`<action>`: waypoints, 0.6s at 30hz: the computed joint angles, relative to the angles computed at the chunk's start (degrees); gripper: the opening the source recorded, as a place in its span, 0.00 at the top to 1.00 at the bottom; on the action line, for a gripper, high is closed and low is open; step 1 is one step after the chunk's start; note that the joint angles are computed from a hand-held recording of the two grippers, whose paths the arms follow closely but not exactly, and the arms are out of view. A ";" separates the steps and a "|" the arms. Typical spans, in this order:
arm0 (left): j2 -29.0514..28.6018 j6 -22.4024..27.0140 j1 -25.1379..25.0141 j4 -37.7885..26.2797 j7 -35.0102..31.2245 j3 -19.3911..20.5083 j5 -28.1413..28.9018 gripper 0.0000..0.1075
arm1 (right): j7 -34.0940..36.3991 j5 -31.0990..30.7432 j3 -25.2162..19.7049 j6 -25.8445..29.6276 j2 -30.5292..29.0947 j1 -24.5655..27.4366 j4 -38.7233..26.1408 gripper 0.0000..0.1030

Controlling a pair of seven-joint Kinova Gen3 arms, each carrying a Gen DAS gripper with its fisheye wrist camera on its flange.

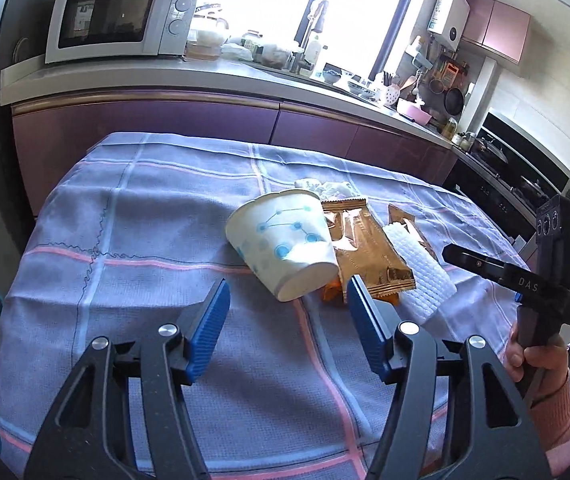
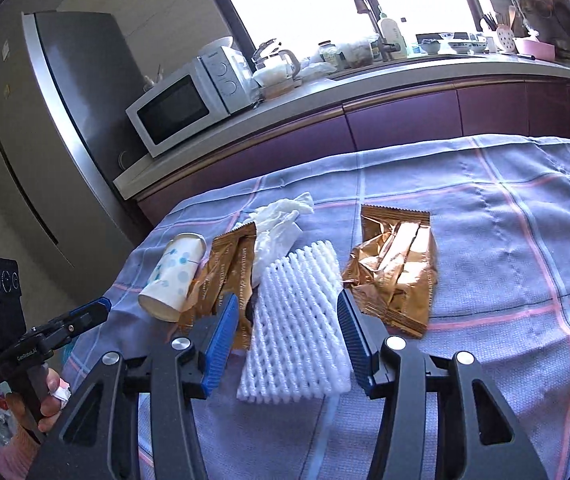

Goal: Collect trash
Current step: 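Grasp a white foam net with the right gripper while the left gripper grasps the blue-dotted cup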

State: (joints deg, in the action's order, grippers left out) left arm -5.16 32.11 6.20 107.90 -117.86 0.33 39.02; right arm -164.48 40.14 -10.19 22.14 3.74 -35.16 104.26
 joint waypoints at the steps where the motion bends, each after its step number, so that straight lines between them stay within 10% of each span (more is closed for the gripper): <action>1: 0.52 0.31 0.05 -0.55 0.26 0.11 -0.06 0.42 | 0.12 -0.46 0.11 -0.44 -0.05 0.27 0.34 0.51; 18: 10.08 6.24 -2.93 -9.17 11.13 4.13 -1.25 0.34 | 16.07 -17.81 0.52 -5.10 0.38 3.83 2.09 0.48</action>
State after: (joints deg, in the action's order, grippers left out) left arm 4.92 38.35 3.27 98.74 -106.73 4.46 37.77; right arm -148.41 22.33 -9.67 17.04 4.12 -31.32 106.36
